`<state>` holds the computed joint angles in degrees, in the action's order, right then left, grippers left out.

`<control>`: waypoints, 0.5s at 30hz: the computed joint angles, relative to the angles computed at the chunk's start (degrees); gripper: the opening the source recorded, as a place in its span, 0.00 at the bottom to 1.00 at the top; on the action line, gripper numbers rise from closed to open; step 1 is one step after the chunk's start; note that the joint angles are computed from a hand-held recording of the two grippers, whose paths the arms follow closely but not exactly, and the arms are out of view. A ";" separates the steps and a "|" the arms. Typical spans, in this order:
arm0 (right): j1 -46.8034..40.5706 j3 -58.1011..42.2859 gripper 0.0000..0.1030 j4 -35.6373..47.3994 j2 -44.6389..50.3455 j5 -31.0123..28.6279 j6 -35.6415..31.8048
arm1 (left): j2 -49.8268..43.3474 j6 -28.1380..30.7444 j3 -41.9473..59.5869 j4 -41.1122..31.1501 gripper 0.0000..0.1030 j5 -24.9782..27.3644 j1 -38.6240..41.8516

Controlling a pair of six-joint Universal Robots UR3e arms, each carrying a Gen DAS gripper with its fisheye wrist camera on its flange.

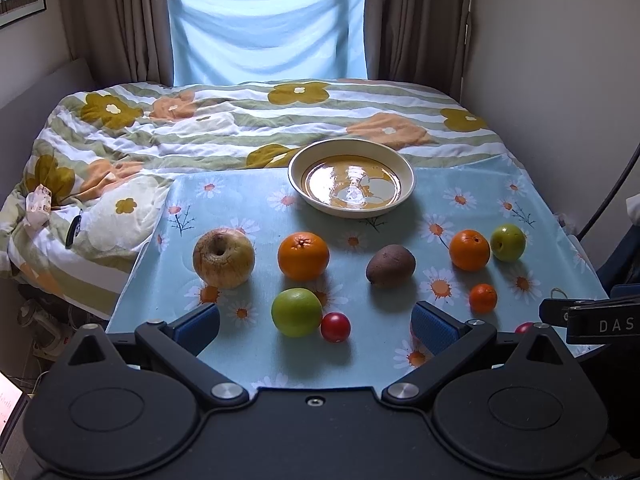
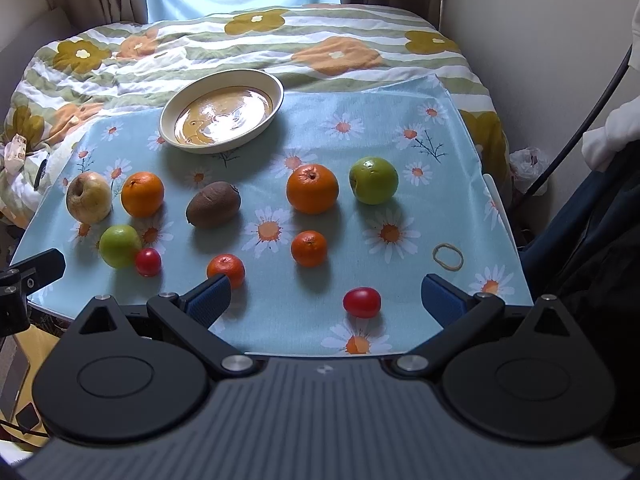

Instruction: Organize fruits

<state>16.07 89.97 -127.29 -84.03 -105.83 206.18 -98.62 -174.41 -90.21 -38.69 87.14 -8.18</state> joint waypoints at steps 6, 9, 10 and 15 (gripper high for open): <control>0.19 -0.33 1.00 0.37 -0.05 -0.31 -0.01 | 0.35 0.16 -0.23 0.44 1.00 0.07 -0.22; 0.13 -0.15 1.00 0.24 -0.17 -0.25 -0.05 | 0.36 0.07 -0.17 0.30 1.00 0.06 -0.25; 0.16 -0.28 1.00 0.50 -0.35 -0.23 -0.06 | 0.30 -0.02 -0.11 0.29 1.00 0.12 -0.35; 0.23 -0.30 1.00 0.54 -0.35 -0.27 0.04 | 0.26 -0.05 -0.03 0.27 1.00 0.16 -0.39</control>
